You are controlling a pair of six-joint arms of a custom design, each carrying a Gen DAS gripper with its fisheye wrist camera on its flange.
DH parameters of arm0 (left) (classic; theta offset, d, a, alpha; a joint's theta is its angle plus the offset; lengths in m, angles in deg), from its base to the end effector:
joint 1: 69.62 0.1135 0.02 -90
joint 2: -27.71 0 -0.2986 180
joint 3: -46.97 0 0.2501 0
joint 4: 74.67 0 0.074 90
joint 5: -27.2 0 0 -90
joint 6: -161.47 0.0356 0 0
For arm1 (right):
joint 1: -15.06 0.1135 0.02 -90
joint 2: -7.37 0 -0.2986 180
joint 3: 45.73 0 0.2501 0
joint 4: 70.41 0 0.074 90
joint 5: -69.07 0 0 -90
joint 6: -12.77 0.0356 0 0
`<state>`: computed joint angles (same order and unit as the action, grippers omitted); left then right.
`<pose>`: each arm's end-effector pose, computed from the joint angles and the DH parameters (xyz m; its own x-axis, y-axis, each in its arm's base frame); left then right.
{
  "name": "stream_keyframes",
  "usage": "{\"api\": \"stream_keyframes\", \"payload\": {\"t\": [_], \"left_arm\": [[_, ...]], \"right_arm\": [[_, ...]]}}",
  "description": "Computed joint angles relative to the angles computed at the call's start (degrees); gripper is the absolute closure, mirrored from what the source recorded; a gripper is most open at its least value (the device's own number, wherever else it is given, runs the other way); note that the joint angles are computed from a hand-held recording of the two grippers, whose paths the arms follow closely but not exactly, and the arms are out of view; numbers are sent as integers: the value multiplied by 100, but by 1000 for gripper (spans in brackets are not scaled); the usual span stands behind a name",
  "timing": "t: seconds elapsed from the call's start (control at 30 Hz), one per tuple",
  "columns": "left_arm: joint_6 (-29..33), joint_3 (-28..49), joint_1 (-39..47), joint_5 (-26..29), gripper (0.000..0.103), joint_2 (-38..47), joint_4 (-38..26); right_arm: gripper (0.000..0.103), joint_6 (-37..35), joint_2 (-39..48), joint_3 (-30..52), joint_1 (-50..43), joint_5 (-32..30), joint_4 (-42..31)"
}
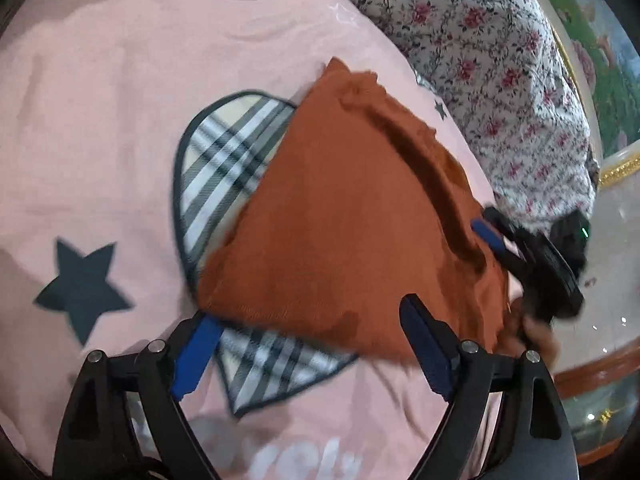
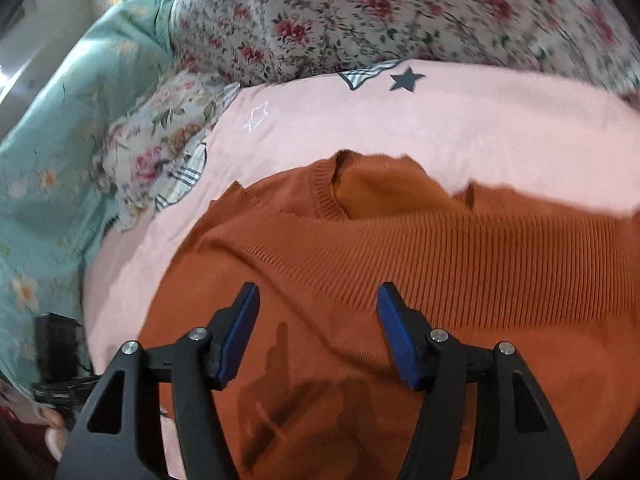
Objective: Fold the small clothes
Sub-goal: 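Grasp the sweater's folded edge with the left gripper and fold it over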
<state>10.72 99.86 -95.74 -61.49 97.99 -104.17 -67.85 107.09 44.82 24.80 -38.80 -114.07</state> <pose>0.2087 -0.1032 0.2398 -0.7165 -0.6201 -0.3194 -0.3500 0.7157 -0.6044 0.3751 0.0755 0.2820 -0.8309 0.0148 -0.5563 -0.2111 0.9165 0.3397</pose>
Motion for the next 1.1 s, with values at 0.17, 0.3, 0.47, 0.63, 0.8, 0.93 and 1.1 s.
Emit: {"api": "stream_keyframes", "payload": {"t": [0.17,0.3,0.47,0.63,0.8,0.93,1.1], "left_arm": [[92,78,215,396,95,689,890],[81,120,272,207,98,401,715],[304,57,518,79,99,-252,187],[192,-1,464,322,97,22,383],[194,-81,578,573,89,139,510],[229,-244,661,657,88,96,577],[262,-105,493,471,87,259,452]], "right_arm": [[41,519,-562,-717,-88,-54,374],[41,789,-929,-1043,-268,-110,438],[41,927,-1350,-1366,-557,-135,427],[41,1023,-1276,-1427,-571,-160,443],[41,665,-697,-632,-205,-74,210],[45,112,571,808,-2,-795,-821],[68,173,2123,2498,162,232,-1581]]}}
